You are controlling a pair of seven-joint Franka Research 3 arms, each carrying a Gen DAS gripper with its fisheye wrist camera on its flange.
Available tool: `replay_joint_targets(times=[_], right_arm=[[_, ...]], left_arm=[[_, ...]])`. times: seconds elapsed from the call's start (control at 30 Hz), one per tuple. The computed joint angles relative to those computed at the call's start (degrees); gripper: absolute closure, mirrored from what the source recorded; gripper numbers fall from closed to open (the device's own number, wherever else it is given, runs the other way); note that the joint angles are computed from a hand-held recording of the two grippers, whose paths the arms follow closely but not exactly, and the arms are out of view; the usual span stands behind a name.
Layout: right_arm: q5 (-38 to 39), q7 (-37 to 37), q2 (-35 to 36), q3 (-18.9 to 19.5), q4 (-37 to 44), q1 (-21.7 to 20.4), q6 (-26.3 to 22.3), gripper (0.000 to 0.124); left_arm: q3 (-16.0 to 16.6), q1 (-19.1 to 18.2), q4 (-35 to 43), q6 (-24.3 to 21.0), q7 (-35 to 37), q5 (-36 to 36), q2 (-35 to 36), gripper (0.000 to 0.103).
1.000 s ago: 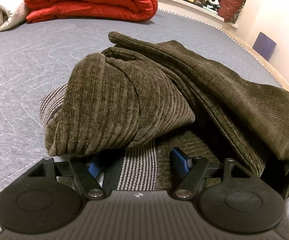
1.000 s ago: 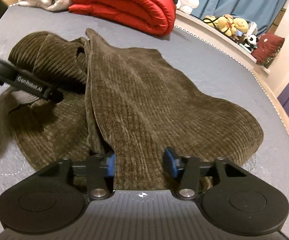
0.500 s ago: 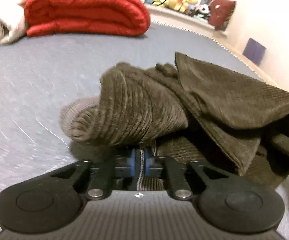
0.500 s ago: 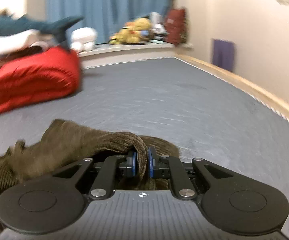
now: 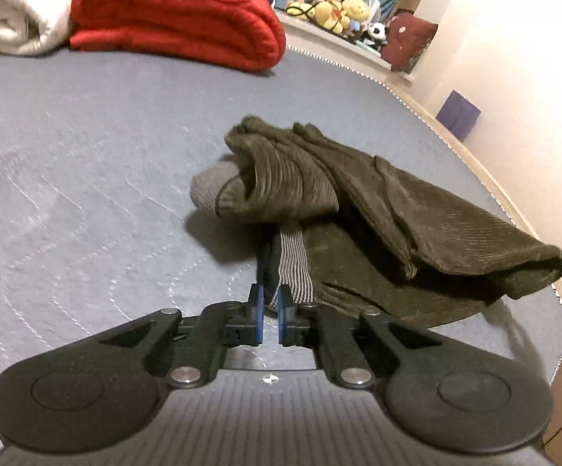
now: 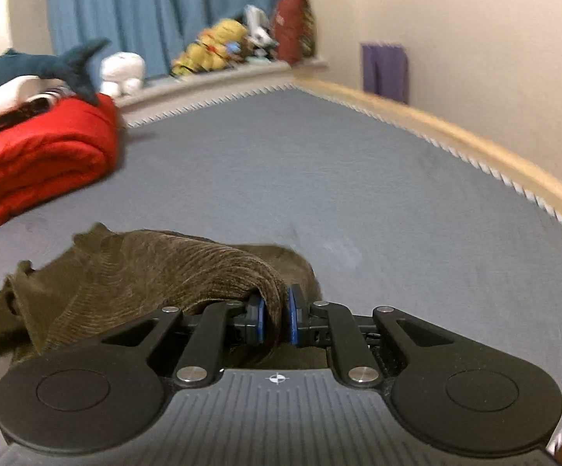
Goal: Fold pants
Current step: 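Lift and shake out the pants with both tools, then lay them flat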
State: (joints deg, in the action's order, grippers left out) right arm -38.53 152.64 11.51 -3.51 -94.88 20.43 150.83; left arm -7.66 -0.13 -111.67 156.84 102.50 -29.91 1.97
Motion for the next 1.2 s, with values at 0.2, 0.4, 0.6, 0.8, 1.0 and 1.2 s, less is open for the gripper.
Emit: replay_joint_targets(times=[0.2, 0.4, 0.6, 0.8, 1.0, 1.2], right_arm=[[0.82, 0.90, 0.87, 0.18, 0.34, 0.11, -3.72, 0.106], [-9.38, -0.19, 1.66, -1.09, 2.10, 1.86, -2.10, 0.075], [-10.77, -11.60, 5.62, -0.32, 5.21, 1.40, 1.54, 0.051], [-1.30, -21.95, 10.82, -1.44, 10.66, 2.23, -1.18, 0.049], [6.04, -31.38, 13.46, -1.62, 12.75, 2.70, -2.68, 0.048], [8.71, -35.68, 14.11, -2.63, 12.67, 4.03, -3.96, 0.076]], left_arm=[[-1.24, 0.25, 6.48, -0.52, -4.76, 3.58, 7.03, 0.062], [-3.93, 2.29, 15.56, -3.32, -8.96, 7.04, 15.54, 0.050], [-6.98, 4.28, 23.51, -5.95, -11.77, 6.97, 23.08, 0.047], [-7.28, 2.21, 26.93, -1.13, -13.19, 13.23, 27.31, 0.031], [-1.78, -3.81, 30.07, -0.12, -23.75, 27.08, 29.51, 0.037], [1.00, -7.18, 33.88, -5.31, -30.85, 39.12, 29.65, 0.078]])
